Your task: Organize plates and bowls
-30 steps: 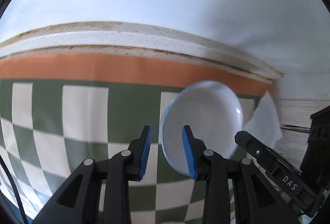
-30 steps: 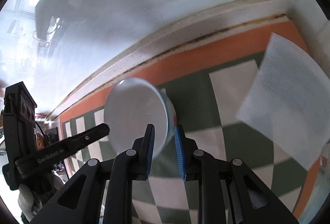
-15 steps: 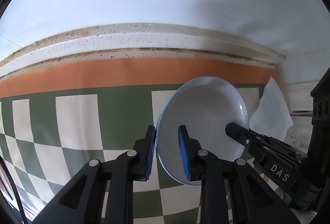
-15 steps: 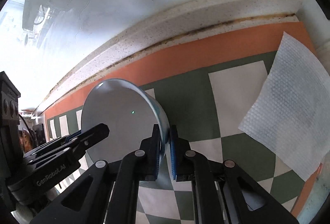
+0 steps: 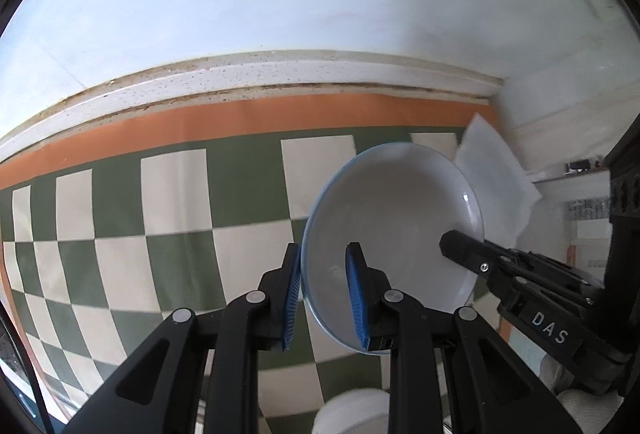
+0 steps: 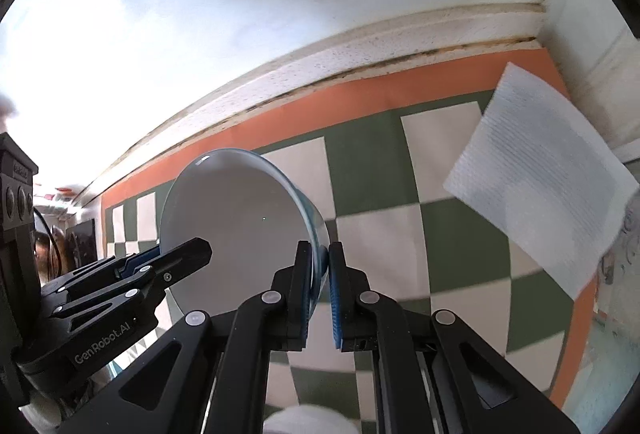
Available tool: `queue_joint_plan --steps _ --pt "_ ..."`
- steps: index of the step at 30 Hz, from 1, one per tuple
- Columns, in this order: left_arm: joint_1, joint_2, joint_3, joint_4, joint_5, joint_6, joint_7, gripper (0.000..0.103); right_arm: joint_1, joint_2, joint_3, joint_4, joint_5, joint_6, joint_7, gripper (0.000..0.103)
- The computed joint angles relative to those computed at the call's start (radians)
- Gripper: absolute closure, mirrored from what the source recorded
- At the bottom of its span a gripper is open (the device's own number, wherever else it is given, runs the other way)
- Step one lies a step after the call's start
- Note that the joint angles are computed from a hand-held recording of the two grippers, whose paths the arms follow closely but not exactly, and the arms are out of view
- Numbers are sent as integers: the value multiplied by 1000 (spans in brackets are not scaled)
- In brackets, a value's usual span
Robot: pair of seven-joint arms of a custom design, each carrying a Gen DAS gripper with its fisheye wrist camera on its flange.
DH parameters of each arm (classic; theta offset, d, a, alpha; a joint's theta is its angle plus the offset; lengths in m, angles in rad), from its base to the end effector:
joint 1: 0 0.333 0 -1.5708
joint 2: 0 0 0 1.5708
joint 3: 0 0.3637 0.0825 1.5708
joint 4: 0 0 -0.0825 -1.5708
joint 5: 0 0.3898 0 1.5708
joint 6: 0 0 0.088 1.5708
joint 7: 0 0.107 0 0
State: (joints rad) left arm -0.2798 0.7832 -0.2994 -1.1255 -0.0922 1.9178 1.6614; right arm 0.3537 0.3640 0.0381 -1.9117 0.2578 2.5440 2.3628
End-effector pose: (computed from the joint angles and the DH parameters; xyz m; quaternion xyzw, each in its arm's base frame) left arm 0.7052 -0.3738 0.3934 0.4821 -0.8634 0.0933 0.1156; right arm 0.6212 0.2508 0.3737 -0.4611 0.8726 0.0653 0.1475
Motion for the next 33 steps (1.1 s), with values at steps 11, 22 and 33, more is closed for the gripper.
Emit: queue_joint_plan --steps 11,22,33 --pt "99 -260 -40 -325 -124 80 142 83 76 -225 23 -198 -101 54 219 93" --pt "127 -443 -20 -567 -227 96 259 83 106 -362 107 -299 -227 34 451 92" --pt "107 -521 11 -725 -216 95 304 83 153 -392 164 -416 -147 100 525 92"
